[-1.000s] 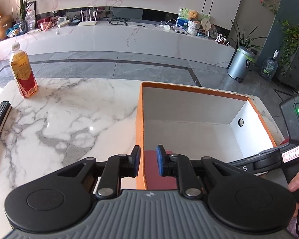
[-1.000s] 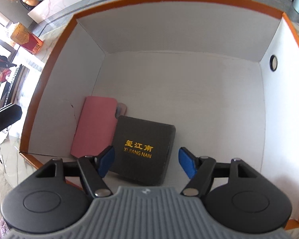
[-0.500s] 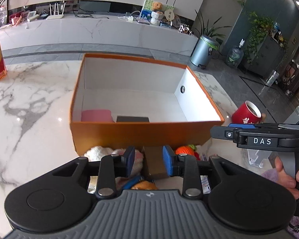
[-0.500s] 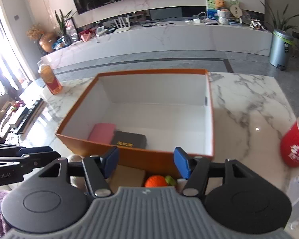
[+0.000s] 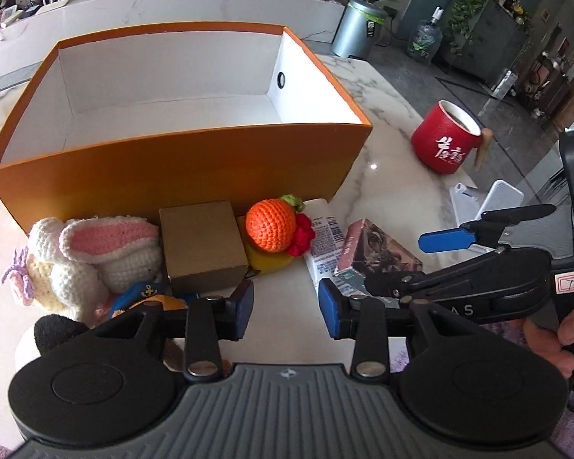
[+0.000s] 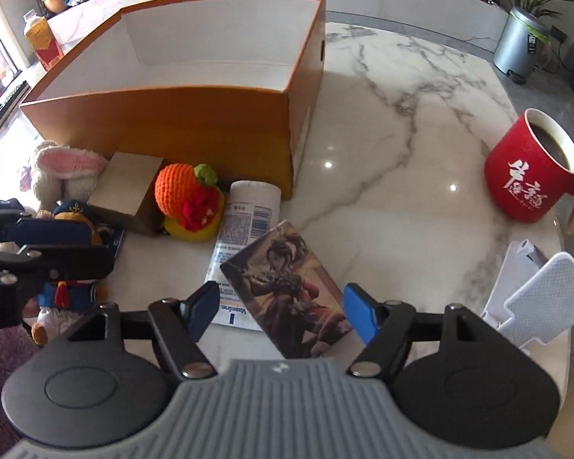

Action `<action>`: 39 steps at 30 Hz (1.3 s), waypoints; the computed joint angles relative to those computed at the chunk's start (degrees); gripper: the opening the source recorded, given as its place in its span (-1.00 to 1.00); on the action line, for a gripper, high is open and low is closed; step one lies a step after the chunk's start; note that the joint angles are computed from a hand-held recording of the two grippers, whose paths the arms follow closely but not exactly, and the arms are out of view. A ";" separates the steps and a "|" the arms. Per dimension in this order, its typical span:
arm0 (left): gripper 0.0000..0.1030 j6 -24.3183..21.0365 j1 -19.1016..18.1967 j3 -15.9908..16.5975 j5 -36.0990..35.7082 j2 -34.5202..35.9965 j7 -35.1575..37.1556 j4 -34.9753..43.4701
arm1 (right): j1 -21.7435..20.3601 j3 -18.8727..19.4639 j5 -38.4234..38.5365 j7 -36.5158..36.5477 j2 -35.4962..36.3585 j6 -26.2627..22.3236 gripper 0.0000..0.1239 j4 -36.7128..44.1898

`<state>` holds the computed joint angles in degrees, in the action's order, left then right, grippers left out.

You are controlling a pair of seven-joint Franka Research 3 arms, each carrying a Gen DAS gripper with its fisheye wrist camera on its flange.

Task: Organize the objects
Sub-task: 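Grasp the brown cardboard box with the left tool while the right tool grasps the anime card box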

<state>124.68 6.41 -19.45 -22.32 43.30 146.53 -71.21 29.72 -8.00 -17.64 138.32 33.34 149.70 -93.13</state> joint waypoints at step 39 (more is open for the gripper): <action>0.37 2.28 -8.83 4.20 17.98 11.74 -17.00 16.88 | -5.66 5.02 17.39 -18.68 2.58 -0.56 0.13 1.88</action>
